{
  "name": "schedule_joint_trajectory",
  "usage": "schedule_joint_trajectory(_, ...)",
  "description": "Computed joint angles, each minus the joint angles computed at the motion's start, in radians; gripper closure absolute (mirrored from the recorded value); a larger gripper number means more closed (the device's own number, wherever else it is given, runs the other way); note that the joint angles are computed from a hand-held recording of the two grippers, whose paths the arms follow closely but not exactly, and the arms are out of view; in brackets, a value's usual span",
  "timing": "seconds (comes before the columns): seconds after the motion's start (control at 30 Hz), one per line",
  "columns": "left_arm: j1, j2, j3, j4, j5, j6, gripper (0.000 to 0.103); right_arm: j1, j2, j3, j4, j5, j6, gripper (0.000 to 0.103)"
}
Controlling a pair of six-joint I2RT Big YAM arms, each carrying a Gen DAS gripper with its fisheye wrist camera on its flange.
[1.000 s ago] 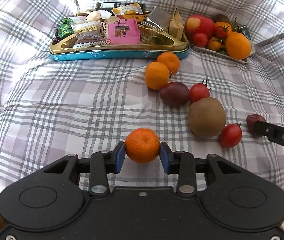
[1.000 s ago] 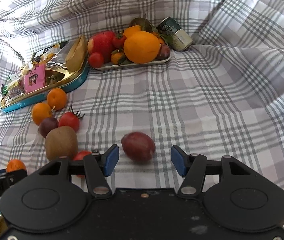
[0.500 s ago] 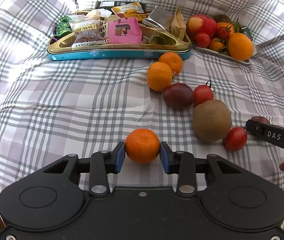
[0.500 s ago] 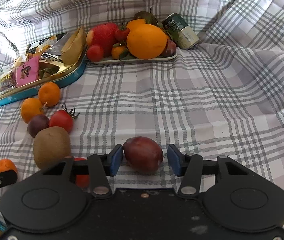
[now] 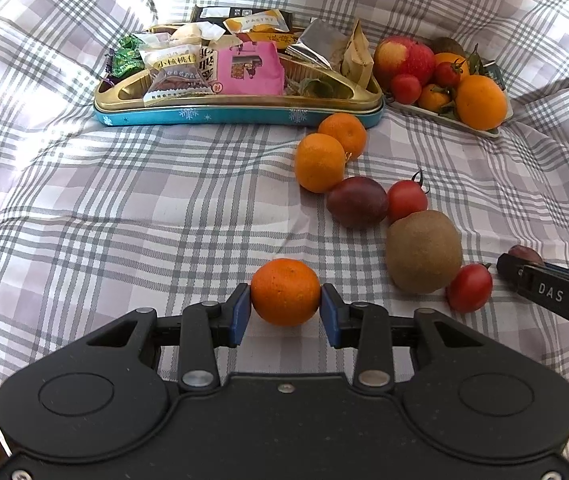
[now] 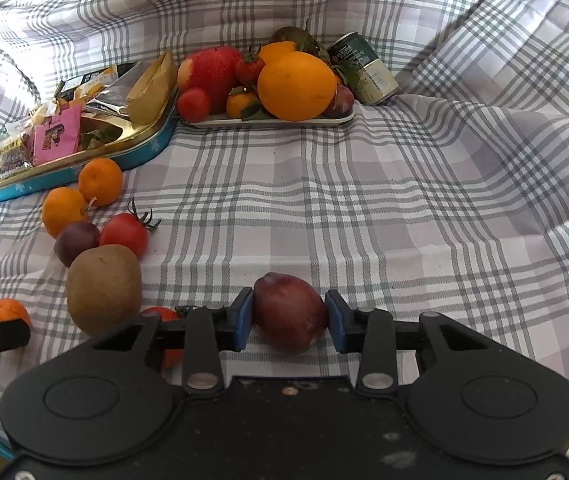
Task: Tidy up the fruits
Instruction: 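Carry the orange and plum over the gold tray with both tools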
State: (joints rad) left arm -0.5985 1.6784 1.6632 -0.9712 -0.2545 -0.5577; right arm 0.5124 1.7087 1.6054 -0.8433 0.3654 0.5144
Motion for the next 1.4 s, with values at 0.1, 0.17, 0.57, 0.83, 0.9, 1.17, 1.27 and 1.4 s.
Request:
schedule_joint_trajectory(0.1, -0.004, -0.017, -0.008, 0.009, -0.002, 0.001, 0.057, 0.005, -0.023, -0.017, 0.008, 0.011, 0.002, 0.063)
schedule_joint_trajectory(0.17, -0.007, -0.031, -0.014, 0.014, -0.004, 0.001, 0.057, 0.01, -0.043, -0.03, 0.013, 0.016, 0.004, 0.063)
schedule_joint_trajectory(0.57, -0.056, -0.177, -0.114, 0.043, -0.054, 0.014, 0.057, 0.078, -0.207, -0.144, 0.046, 0.021, 0.015, 0.063)
schedule_joint_trajectory(0.83, -0.126, -0.296, -0.213, 0.045, -0.109, 0.012, 0.057, 0.179, -0.345, -0.252, 0.046, 0.058, 0.027, 0.063)
schedule_joint_trajectory(0.9, -0.148, -0.322, -0.237, 0.038, -0.12, 0.01, 0.057, 0.209, -0.379, -0.278, 0.041, 0.074, 0.026, 0.063)
schedule_joint_trajectory(1.17, -0.226, -0.409, -0.319, -0.006, -0.124, -0.036, 0.057, 0.323, -0.494, -0.376, 0.021, 0.106, 0.057, 0.063)
schedule_joint_trajectory(1.27, -0.25, -0.433, -0.342, -0.02, -0.111, -0.059, 0.057, 0.363, -0.524, -0.402, 0.011, 0.122, 0.074, 0.063)
schedule_joint_trajectory(1.4, -0.278, -0.447, -0.364, -0.035, -0.098, -0.095, 0.057, 0.402, -0.552, -0.422, -0.014, 0.132, 0.108, 0.063)
